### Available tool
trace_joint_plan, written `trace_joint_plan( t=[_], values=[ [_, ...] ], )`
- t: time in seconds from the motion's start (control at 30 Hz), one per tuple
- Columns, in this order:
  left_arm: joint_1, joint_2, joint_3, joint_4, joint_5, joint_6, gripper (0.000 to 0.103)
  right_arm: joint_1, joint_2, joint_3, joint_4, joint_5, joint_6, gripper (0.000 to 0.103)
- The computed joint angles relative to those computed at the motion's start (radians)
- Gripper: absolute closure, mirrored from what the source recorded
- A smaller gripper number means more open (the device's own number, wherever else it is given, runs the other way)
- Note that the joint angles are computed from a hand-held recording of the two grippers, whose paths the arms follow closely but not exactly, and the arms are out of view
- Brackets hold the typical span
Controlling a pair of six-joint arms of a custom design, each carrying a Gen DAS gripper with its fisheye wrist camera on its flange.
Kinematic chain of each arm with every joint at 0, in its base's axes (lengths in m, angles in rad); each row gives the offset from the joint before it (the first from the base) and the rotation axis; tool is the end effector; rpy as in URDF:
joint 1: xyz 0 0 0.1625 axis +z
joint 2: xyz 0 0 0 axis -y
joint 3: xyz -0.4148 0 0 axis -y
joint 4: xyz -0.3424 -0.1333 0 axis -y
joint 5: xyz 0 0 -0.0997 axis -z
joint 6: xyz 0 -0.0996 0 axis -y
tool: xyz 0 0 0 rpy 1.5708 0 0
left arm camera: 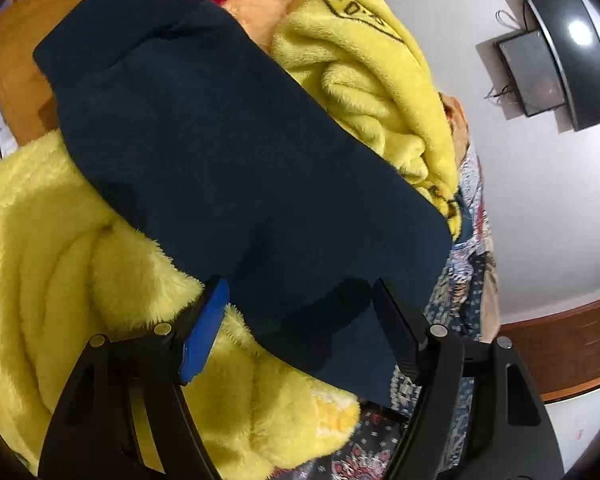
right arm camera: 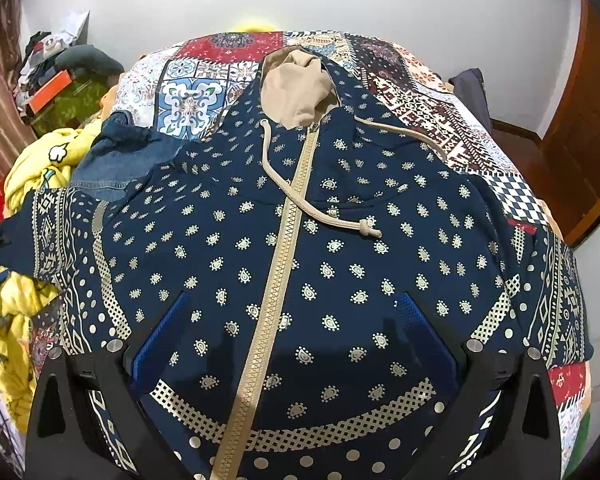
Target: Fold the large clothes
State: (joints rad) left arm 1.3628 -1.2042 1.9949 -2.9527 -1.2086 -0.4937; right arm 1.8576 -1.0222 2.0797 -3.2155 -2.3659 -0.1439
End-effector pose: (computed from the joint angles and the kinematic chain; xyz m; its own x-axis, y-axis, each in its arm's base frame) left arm 0.0567 -0.5477 0.2846 -0.9229 -0.3851 0.0051 -0.3019 0.7153 -0.6302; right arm 0.2028 -0.4678 0.2153 -0.7416 0.0649 0.6677 -0.3454 0.8162 -0.4631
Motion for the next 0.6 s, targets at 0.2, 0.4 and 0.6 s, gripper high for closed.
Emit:
trace_joint_plan(
  t=[0.2, 0.4, 0.6],
  values=[
    [-0.064, 0.05, -0.092, 0.156, 0.196, -0.013, 0.085, 0.002, -0.018, 0.015, -0.014, 0.016, -0.002, 0.001],
    [-0.198, 0.07, -0.129, 0.199, 0.4, 0.06, 0.102, 0.006, -0.052, 0.043, -0.035, 0.016, -0.005, 0.001],
    [-0.376, 0.099, -0.173, 0.139, 0.43, 0.191, 0.102, -0.001, -0.106, 0.067, -0.046, 0.022, 0.002, 0.001]
  ],
)
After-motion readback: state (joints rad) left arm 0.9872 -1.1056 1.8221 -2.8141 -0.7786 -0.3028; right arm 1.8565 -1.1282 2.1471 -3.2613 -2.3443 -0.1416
